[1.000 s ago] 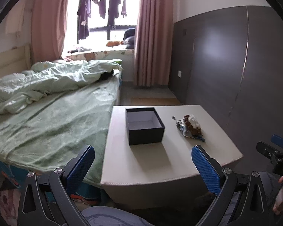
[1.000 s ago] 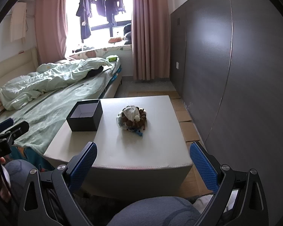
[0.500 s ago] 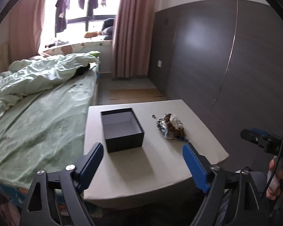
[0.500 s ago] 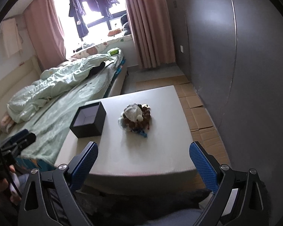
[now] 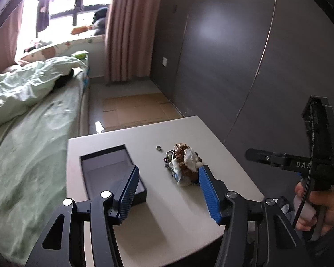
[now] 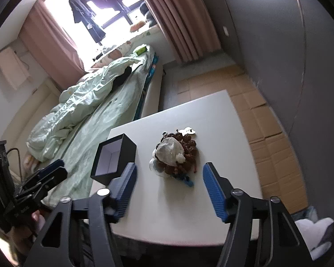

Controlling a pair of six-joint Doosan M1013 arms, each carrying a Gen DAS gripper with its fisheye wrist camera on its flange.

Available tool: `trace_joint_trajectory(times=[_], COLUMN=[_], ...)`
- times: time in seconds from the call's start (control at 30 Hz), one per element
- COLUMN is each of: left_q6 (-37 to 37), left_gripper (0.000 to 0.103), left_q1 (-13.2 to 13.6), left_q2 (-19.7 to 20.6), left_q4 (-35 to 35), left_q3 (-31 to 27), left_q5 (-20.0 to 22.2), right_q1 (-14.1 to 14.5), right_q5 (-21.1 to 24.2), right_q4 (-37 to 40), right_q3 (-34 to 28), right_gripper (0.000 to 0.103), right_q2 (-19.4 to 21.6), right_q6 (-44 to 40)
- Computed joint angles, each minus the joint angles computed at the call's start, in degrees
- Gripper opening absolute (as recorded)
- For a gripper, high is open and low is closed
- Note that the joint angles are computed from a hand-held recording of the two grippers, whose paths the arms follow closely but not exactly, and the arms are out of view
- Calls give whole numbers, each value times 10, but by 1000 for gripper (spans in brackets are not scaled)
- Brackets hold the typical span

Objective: Organize jewelry
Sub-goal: 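Reach the right gripper to the clear plastic bag and close on it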

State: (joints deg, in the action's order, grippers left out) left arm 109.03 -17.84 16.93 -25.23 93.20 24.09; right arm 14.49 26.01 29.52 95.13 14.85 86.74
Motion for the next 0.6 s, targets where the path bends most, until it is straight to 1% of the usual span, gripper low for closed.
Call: trace_joint_trajectory(times=[0.07,0.1,0.17,0.3,0.37,0.43,0.6], left_q6=[4,9,21,28,30,36,37], left_gripper=[55,52,50,46,45,45,45], left_q1=[4,6,10,16,18,20,27], left_q2=[18,26,43,79,93,104,116], left_q4=[-5,-9,-17,-15,-16,-18,-30], left_q3=[-23,-33,-56,-106,-128,-143,-152], left_q5=[21,30,54,104,127,139,142], right_q1=[-8,-11,-15,-23,-25,-27,-30], right_q5=[21,35,54,93,111,132,171], right_q4=[52,69,90,114,112,114,109], right_q3=[-16,-26,-41,-75,-91,-109,-139], right_gripper=[56,56,56,56,55,55,56], right_q2=[17,28,44,76,89,105,134], right_q6=[-38,-51,-66,-79,-76,-76,-75])
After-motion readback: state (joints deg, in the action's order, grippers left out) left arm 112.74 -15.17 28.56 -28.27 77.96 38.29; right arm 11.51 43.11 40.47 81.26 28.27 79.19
